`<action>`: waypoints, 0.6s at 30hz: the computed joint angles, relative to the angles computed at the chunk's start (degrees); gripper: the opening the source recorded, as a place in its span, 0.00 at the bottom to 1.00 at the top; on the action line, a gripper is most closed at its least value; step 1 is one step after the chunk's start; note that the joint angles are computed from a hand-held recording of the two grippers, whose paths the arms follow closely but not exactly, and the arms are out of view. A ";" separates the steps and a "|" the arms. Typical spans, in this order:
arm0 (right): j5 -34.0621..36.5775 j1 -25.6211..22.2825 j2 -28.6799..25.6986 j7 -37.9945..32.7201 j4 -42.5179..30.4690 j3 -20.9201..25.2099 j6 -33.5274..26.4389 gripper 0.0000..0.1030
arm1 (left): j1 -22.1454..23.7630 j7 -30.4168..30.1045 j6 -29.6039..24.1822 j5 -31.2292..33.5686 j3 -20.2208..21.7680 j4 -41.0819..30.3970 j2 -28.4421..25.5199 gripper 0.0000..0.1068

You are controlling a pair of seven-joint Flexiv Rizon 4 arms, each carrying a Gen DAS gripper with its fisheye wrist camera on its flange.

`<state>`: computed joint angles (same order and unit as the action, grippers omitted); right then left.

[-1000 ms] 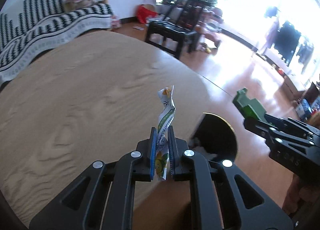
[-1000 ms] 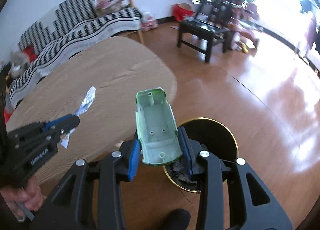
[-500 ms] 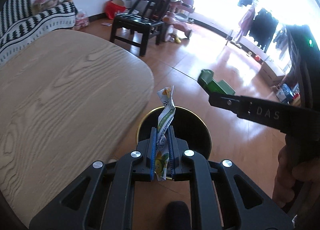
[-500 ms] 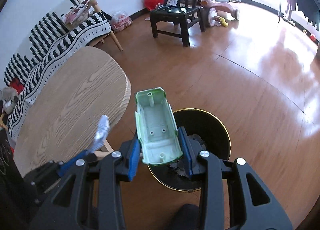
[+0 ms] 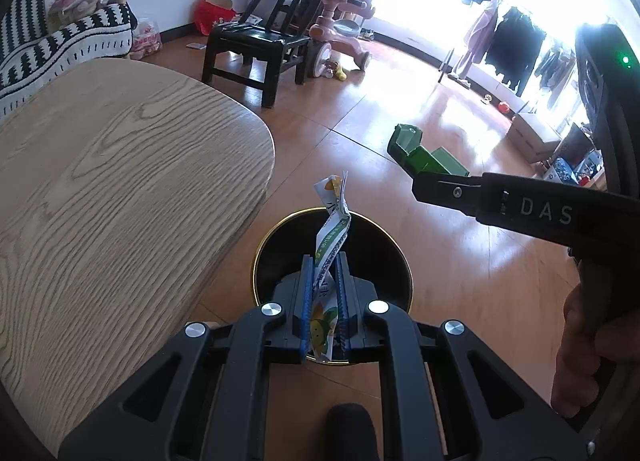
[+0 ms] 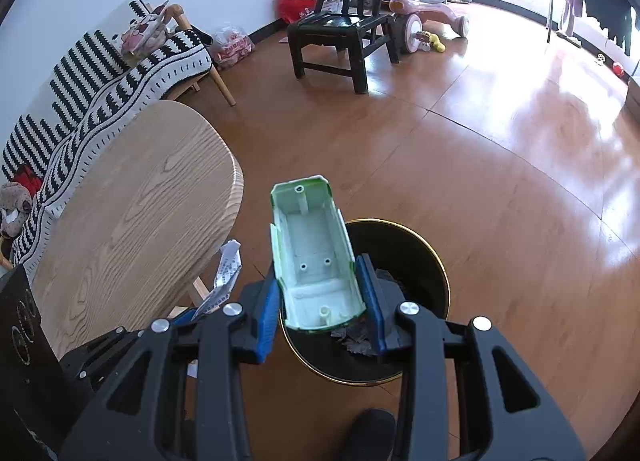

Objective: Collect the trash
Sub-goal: 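Carry the wrapper and green shell over the black bin and open both tools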

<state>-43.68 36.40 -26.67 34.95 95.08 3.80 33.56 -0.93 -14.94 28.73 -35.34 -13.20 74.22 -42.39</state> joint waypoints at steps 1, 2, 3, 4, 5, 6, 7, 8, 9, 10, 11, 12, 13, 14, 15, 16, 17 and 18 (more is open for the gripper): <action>-0.02 0.03 0.02 0.12 0.01 -0.02 -0.07 0.36 | -0.03 -0.05 -0.43 0.22 0.02 -0.65 -0.43 0.10; -0.04 -0.01 0.06 0.20 0.13 -0.02 0.01 0.36 | -0.12 0.20 -0.38 0.32 -0.04 -0.71 -0.53 0.10; -0.05 -0.02 0.06 0.21 0.13 -0.01 0.01 0.36 | -0.24 0.47 -0.01 0.32 -0.09 -0.53 -0.50 0.10; 0.03 0.00 0.06 0.32 0.14 0.01 -0.10 0.36 | -0.30 0.64 0.14 0.32 -0.14 -0.43 -0.54 0.10; 0.02 0.01 0.11 0.46 0.24 0.02 -0.10 0.36 | -0.26 0.70 -0.18 0.48 -0.10 -0.79 -0.78 0.10; 0.01 -0.01 0.15 0.57 0.31 0.02 -0.09 0.36 | -0.39 0.57 -0.34 0.68 -0.05 -1.07 -0.97 0.10; 0.05 -0.07 0.06 0.64 0.19 -0.03 -0.12 0.36 | -0.57 0.28 -0.44 0.84 0.00 -1.40 -1.27 0.10; -0.02 0.01 0.20 0.96 0.46 -0.01 -0.17 0.36 | -0.75 0.01 -0.44 1.02 0.06 -1.63 -1.50 0.10; -0.01 -0.05 0.23 1.07 0.52 0.01 -0.09 0.36 | -0.84 -0.15 -0.47 1.14 0.06 -1.76 -1.61 0.10; -0.02 -0.07 0.23 1.19 0.59 0.03 -0.03 0.36 | -0.96 -0.33 -0.37 1.23 0.05 -1.87 -1.74 0.10; 0.03 -0.08 0.21 1.21 0.57 0.07 -0.05 0.36 | -1.10 -0.56 -0.32 1.31 0.02 -2.04 -1.91 0.10; 0.07 -0.10 0.18 1.19 0.57 0.10 -0.04 0.36 | -1.10 -0.63 -0.33 1.31 -0.03 -1.89 -1.89 0.10; 0.14 -0.11 0.14 1.18 0.53 0.10 -0.12 0.36 | -1.14 -0.78 -0.46 1.39 -0.05 -1.99 -1.96 0.10; 0.10 -0.14 0.22 1.30 0.72 0.10 -0.04 0.36 | -1.29 -1.06 -0.47 1.51 -0.03 -2.20 -2.10 0.10; 0.13 -0.15 0.26 1.39 0.77 0.10 -0.11 0.36 | -1.39 -1.36 -0.66 1.64 -0.03 -2.53 -2.29 0.10; 0.15 -0.13 0.31 1.53 0.81 0.10 -0.23 0.36 | -1.39 -1.48 -0.74 1.69 -0.04 -2.60 -2.40 0.10; 0.10 -0.12 0.39 1.71 0.92 0.11 -0.23 0.36 | -1.51 -1.72 -0.86 1.84 -0.03 -2.83 -2.55 0.10; 0.08 -0.16 0.46 1.82 1.04 0.13 -0.18 0.36 | -1.63 -1.82 -0.91 1.97 -0.06 -2.93 -2.63 0.10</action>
<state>-43.60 36.24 -26.21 36.77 96.11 3.93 33.38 -2.56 -16.76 27.82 -33.37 -13.26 71.29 -45.01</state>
